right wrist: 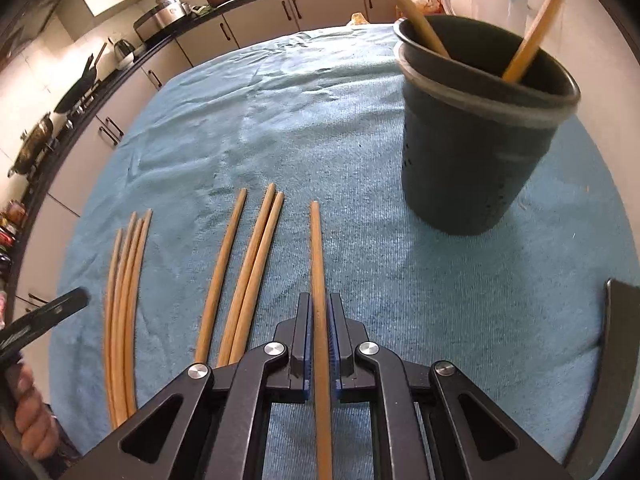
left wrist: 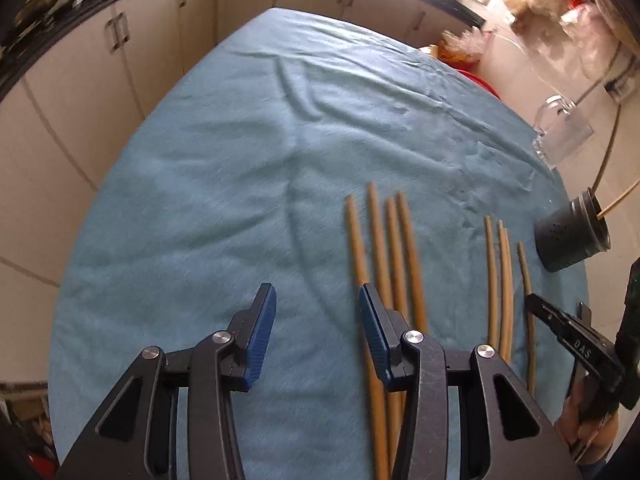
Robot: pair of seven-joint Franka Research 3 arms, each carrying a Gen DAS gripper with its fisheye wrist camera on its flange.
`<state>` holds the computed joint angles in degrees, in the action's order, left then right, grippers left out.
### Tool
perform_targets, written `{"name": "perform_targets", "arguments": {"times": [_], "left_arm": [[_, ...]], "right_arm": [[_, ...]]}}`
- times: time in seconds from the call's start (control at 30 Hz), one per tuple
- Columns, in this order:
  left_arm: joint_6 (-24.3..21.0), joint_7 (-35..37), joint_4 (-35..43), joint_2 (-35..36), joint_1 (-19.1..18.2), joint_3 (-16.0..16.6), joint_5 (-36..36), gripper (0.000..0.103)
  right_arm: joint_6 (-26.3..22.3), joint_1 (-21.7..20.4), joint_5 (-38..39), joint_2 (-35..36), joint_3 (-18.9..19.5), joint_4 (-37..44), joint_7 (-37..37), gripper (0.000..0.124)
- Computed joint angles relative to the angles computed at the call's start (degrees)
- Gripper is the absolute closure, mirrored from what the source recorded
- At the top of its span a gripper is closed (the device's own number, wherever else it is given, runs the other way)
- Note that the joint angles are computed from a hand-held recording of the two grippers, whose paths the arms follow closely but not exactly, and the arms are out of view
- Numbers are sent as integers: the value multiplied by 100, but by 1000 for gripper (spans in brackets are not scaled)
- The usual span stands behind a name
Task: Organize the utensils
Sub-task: 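Close the right tool on another chopstick while the left tool grasps one too, then raise both held chopsticks upright and carry them over the holder cup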
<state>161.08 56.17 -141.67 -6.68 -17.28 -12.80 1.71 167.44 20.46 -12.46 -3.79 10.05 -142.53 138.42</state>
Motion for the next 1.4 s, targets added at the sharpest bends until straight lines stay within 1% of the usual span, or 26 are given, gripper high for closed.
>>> {"name": "perform_targets", "arguments": {"times": [0.07, 0.1, 0.3, 0.33, 0.43, 0.5, 0.53, 0.63, 0.67, 0.7, 0.77, 0.8, 0.9, 0.97, 1.03, 1.1, 1.17, 1.3, 1.37, 1.4], "left_arm": [[-244, -449, 245, 178, 114, -122, 531, 62], [-391, -569, 391, 286, 119, -156, 696, 66], [-822, -945, 813, 650, 75, -187, 1182, 71], [-880, -1115, 858, 676, 66, -190, 1403, 72], [-984, -1357, 936, 737, 47, -183, 1706, 77], [-1161, -1587, 1025, 781, 16, -192, 1996, 82], [-1227, -1657, 1063, 801, 2, -196, 2082, 82], [-1333, -1835, 1119, 835, -32, -197, 2290, 82], [-1364, -1901, 1117, 825, -36, -192, 2348, 85], [-1367, -1925, 1117, 822, -38, -191, 2369, 95], [-1180, -1766, 1017, 768, -19, -185, 2193, 97], [-1069, -1644, 925, 704, -5, -181, 2048, 97], [-747, -1500, 603, 385, 25, -168, 1808, 97], [-564, -1632, 381, 69, 50, -188, 1910, 97], [-392, -1730, 146, -331, 61, -211, 1934, 97], [-251, -1867, -68, -748, 91, -275, 2041, 97], [-135, -2057, -246, -1131, 141, -375, 2175, 97], [29, -2441, -582, -1903, 231, -632, 2421, 97], [58, -2554, -671, -2175, 239, -730, 2511, 97], [81, -2550, -732, -2289, 185, -722, 2500, 97]], "right_arm": [[119, 38, 248, -14, -42, -68, -182, 116], [157, 52, 341, -33, -44, -105, -243, 116], [78, 38, 482, -73, 0, -111, -411, 116], [25, 33, 470, -74, 10, -89, -425, 116], [-118, 10, 317, -49, 43, -7, -359, 116], [-284, -1, 110, -19, 57, 88, -259, 116], [-395, -4, -20, 20, 62, 171, -196, 116], [-732, 35, -354, 117, 26, 394, -64, 116], [-862, 49, -540, 183, 18, 509, 32, 116], [-957, 73, -673, 220, -9, 574, 57, 116], [-1171, 143, -875, 308, -48, 741, 127, 116], [-1180, 169, -894, 327, -83, 763, 99, 117], [-875, 209, -533, 223, -164, 598, -76, 117], [-560, 161, -740, -27, -143, 363, 183, 117], [-221, 7, -1071, -444, -5, 65, 583, 117], [105, -222, -1237, -840, 210, -205, 841, 117], [423, -630, -1553, -1294, 602, -474, 1238, 117], [1088, -1341, -1701, -2270, 1354, -1049, 1674, 117], [1276, -1411, -1578, -2672, 1498, -1299, 1701, 117], [1383, -1411, -1495, -2804, 1525, -1401, 1696, 117]]}}
